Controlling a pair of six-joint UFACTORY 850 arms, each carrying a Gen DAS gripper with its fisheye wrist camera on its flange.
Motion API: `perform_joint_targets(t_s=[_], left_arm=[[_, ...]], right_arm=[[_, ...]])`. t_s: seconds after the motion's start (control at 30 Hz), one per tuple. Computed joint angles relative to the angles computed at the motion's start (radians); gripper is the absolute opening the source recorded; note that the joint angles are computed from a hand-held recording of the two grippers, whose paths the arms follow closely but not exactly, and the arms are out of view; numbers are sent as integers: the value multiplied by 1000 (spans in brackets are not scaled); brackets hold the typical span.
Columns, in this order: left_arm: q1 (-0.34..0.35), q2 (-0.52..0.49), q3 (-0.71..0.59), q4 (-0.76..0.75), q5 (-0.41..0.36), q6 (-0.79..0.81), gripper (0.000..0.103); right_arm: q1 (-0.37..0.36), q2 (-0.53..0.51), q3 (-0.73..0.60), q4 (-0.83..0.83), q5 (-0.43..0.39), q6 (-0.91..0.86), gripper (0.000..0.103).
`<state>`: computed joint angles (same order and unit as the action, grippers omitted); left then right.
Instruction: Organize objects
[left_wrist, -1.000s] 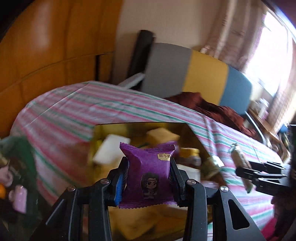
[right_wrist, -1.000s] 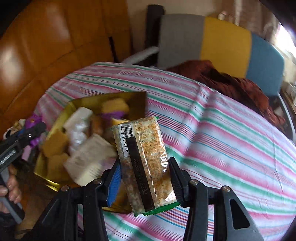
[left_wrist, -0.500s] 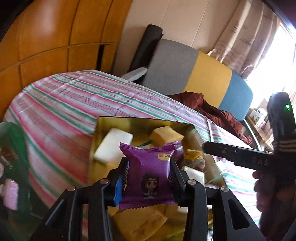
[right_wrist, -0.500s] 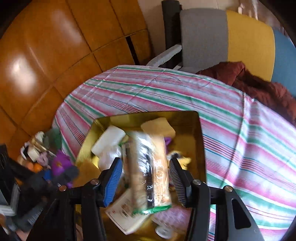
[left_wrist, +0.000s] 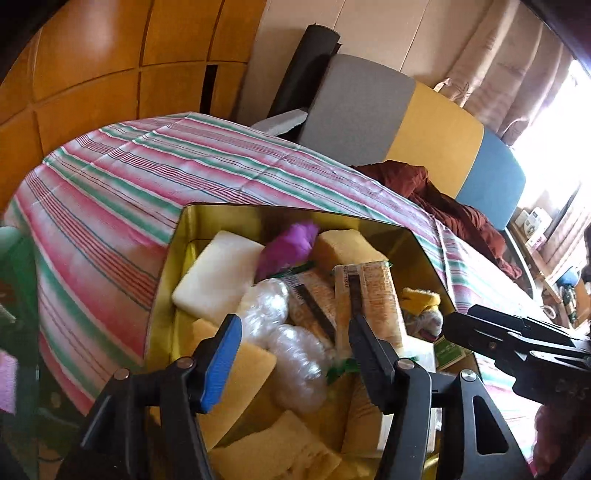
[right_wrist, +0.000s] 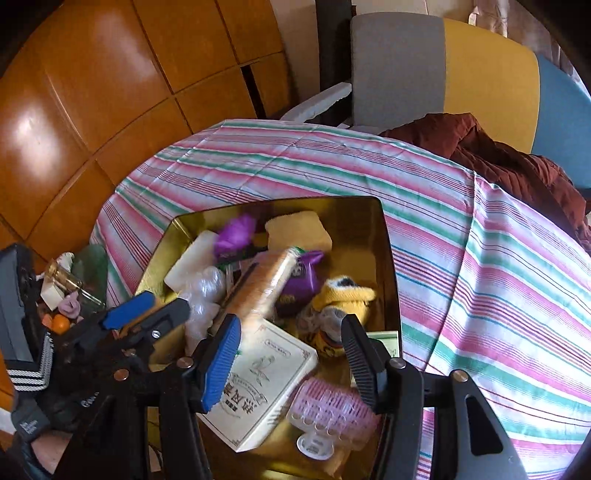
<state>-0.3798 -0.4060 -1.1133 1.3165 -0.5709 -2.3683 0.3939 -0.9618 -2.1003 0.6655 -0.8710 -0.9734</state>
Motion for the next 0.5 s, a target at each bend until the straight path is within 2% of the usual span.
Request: perform_joint_targets(t_s=[0.07, 0.13, 0.23, 0.4, 0.5], left_arm=[[-12, 9, 5, -22, -34, 15, 62], [-29, 17, 5, -46, -81, 35, 72], [-55, 20, -6, -72, -158, 68, 79], [-86, 22, -24, -101, -263, 96, 95], [-99, 31, -22, -99, -286, 91, 103]], right_arm=[[3, 26, 46, 2, 39, -21, 65], [6, 55, 96, 10, 81, -55, 66], [12, 104, 174, 31, 151, -116, 72], [11, 162, 269, 83, 229, -196, 73], [6, 187, 308, 111, 260, -219, 74]])
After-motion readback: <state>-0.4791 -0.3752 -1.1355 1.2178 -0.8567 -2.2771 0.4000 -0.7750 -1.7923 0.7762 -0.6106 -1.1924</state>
